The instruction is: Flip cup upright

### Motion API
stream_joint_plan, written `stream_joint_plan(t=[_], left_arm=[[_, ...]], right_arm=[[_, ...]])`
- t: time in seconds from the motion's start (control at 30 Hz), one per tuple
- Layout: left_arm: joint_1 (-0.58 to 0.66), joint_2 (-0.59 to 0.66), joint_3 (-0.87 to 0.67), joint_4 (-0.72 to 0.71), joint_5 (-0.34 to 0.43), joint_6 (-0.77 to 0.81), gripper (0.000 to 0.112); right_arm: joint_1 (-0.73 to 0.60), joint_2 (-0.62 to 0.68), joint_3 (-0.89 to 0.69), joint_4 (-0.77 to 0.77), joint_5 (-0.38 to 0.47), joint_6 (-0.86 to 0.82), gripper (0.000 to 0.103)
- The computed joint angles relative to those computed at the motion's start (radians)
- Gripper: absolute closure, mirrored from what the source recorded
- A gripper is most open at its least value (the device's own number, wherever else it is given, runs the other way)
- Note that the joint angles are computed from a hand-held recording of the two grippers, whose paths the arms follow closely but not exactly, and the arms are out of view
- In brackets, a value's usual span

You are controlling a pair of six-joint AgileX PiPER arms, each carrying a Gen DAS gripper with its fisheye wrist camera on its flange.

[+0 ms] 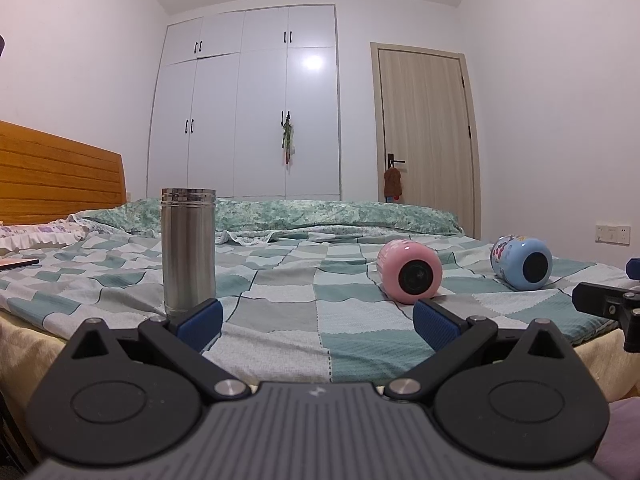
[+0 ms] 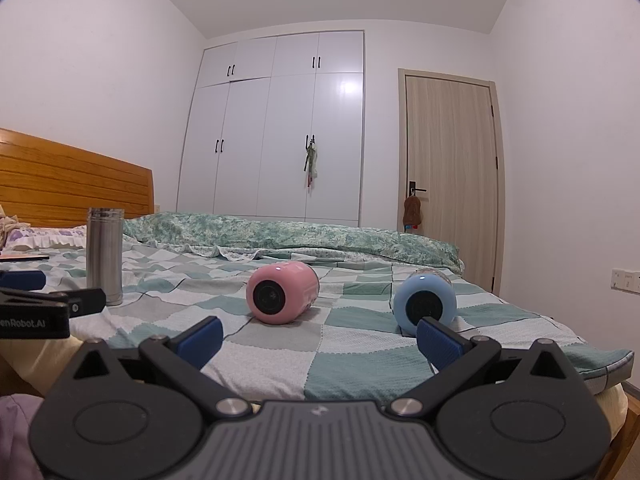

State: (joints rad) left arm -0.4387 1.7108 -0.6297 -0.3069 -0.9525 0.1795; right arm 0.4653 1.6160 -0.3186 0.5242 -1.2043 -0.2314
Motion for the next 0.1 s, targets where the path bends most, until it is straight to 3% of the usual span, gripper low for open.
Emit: stream_joint_plan(t=[0.1], left_arm=[[0.005, -0.002, -0.003, 0.006, 0.009, -0.005, 0.009]], right_arm=[[0.000, 0.000, 0.000, 0.000, 0.000, 0.000, 0.000]])
